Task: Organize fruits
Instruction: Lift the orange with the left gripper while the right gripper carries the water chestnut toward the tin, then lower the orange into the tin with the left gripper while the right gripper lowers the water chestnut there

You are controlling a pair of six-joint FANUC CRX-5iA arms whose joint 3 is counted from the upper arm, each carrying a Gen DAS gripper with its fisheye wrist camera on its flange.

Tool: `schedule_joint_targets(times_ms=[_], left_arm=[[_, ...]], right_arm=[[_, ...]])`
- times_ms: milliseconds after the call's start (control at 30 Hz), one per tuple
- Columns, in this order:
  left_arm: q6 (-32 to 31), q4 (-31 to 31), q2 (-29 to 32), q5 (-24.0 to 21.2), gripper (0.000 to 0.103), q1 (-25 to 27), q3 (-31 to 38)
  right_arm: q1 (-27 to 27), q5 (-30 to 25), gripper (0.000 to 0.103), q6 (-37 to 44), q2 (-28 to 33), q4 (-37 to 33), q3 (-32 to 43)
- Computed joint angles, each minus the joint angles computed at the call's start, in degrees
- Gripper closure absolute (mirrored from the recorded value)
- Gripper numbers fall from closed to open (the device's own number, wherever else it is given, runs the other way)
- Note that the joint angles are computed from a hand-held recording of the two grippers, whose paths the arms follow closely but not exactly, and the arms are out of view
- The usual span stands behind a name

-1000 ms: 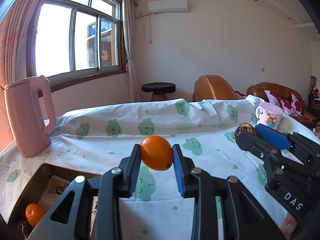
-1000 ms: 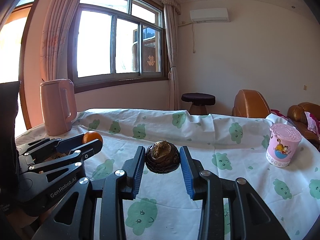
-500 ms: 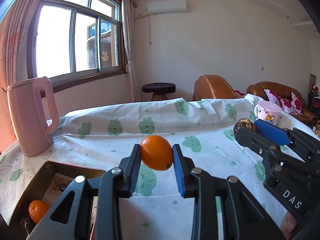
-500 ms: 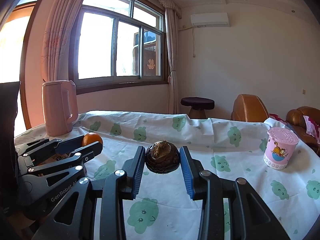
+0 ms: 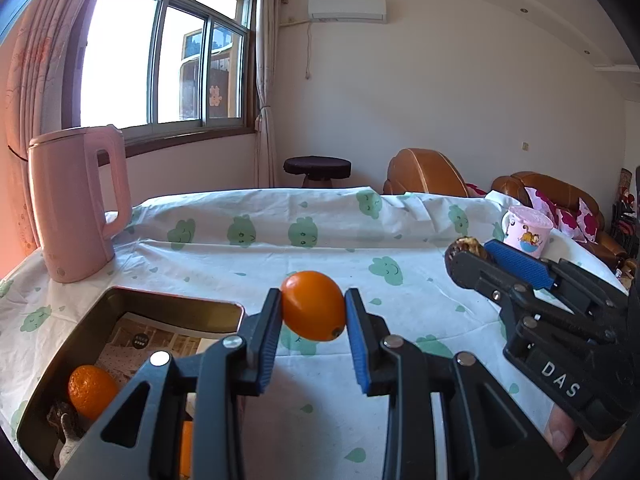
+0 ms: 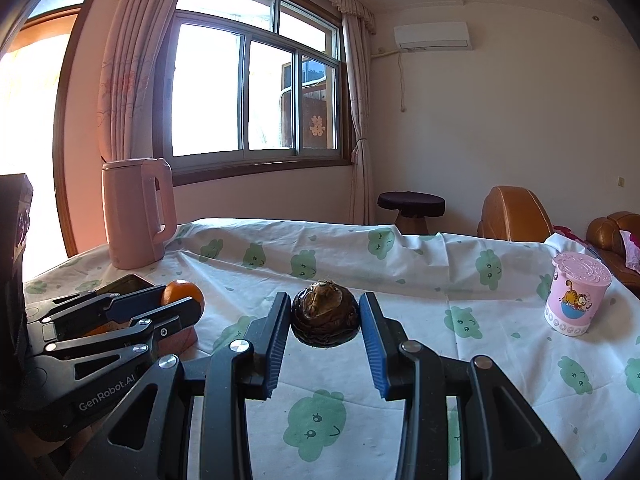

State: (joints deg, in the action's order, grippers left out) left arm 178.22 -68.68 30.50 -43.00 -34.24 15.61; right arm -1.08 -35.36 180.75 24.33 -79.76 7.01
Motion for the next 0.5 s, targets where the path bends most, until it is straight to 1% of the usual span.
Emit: schedule_joint_targets(times_ms=[267,500], left_arm=[[2.0,-0.2,-3.3,-1.6,0.07,-0.2,-3.8],[2.5,-0.5,-5.1,-3.8,0.07,-0.3,-5.9]], right_arm=[[1.8,-3.2,0.065,-1.9,-0.6,2.4,-0.5],[3.5,-5.0,0.065,-1.6,-1.3,2.7,-1.1]])
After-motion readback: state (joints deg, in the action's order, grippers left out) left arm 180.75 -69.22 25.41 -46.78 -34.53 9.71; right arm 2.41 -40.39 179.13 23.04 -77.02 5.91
